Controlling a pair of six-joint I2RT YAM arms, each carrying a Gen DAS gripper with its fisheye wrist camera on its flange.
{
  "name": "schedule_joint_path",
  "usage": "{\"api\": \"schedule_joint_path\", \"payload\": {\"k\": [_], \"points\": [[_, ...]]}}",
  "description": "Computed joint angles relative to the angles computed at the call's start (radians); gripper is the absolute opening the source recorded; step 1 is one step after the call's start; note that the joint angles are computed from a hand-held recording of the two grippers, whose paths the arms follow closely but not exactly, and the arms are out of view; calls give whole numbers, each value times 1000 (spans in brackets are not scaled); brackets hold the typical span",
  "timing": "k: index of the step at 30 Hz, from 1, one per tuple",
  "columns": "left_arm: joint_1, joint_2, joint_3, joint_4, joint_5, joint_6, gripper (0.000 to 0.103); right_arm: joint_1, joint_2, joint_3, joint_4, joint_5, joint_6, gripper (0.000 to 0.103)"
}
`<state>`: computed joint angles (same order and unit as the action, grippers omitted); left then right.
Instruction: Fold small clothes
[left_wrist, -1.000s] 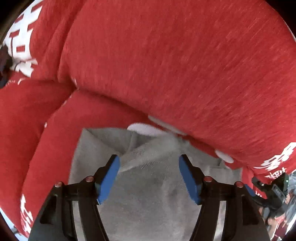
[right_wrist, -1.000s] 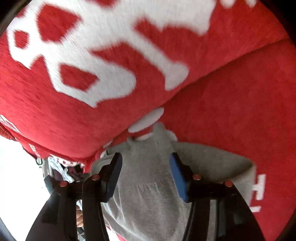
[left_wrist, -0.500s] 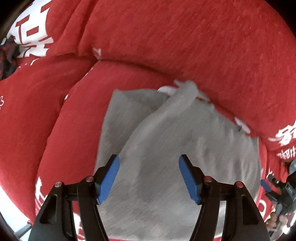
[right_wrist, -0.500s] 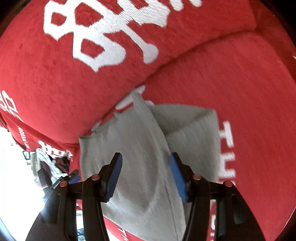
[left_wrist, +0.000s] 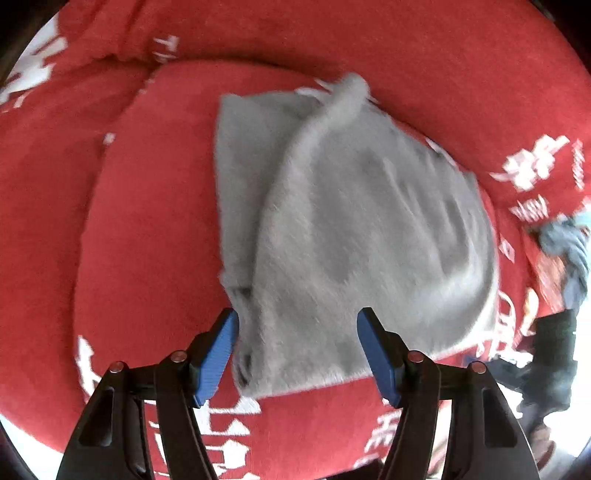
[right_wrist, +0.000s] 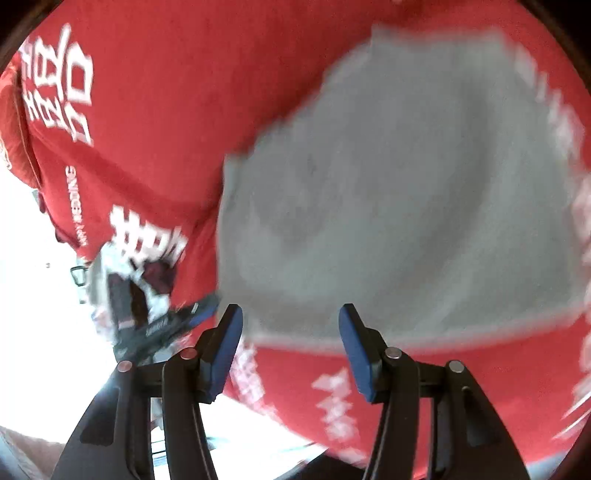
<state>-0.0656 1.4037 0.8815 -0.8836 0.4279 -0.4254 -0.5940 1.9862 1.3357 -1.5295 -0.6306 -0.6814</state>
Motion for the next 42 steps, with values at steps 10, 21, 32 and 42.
{"api": "schedule_joint_path", "payload": {"k": [10,21,32,42], "points": [[59,18,-65,37,170,158,21,64,-158,-457,492,-139,458,59],[78,-107,-113,-24,167,242,6,126,-238,-381,407,-45,378,7],[62,-182,-183,-53,31,175,7,112,-234,-438,415,152,271,5],[46,-1,80,18,-61,133,7,49,-259,-138,299,220,126,14]]}}
